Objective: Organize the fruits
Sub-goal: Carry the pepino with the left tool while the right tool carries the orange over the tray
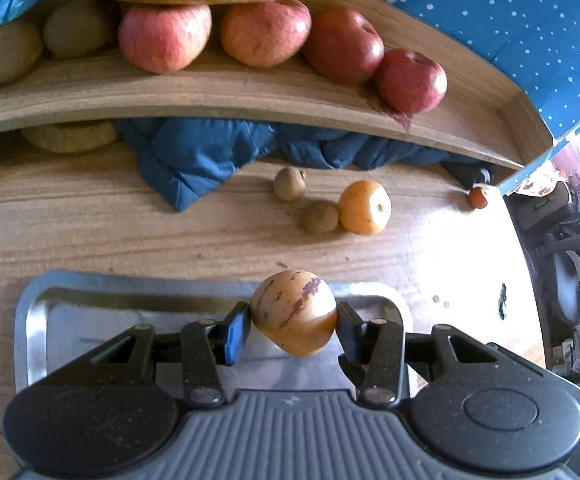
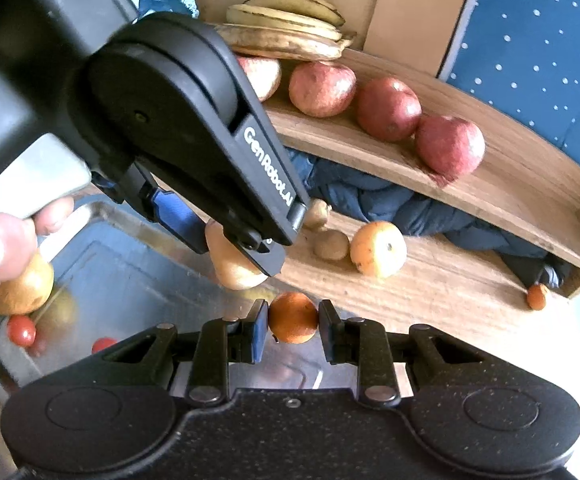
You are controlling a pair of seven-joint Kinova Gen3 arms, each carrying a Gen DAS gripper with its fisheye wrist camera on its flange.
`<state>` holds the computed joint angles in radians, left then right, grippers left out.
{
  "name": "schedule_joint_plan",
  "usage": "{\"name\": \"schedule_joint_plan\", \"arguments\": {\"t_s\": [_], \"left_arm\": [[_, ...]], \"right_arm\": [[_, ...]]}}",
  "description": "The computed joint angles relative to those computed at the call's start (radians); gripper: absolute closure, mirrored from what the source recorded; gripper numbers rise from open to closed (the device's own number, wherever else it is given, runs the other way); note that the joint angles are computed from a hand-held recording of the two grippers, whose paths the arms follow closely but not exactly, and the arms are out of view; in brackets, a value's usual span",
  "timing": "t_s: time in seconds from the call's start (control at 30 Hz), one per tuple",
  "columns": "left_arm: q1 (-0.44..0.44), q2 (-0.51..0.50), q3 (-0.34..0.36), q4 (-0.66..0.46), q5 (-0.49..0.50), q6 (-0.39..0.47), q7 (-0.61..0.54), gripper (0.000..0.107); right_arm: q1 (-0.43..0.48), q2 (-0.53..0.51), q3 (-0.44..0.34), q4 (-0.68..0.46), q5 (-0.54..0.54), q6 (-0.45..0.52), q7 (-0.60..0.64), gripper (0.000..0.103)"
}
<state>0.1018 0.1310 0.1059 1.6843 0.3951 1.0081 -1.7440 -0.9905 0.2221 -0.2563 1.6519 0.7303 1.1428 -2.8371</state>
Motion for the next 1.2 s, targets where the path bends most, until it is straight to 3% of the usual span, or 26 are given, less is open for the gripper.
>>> {"name": "schedule_joint_plan", "arguments": {"t_s": [0.47, 1.2], "left_arm": [[0.058, -0.090, 0.011, 0.098, -0.059, -0.006, 0.082, 0.057], [0.105, -0.145, 0.022, 0.150, -0.104, 0.029, 0.152, 0.057]], "right_arm": [[-0.018, -0.081, -0.065, 0.093, -0.026, 0.020, -0.097, 0.074], [-0.039, -0.128, -0.133, 0.158, -0.098, 0.003, -0.183, 0.074]]}}
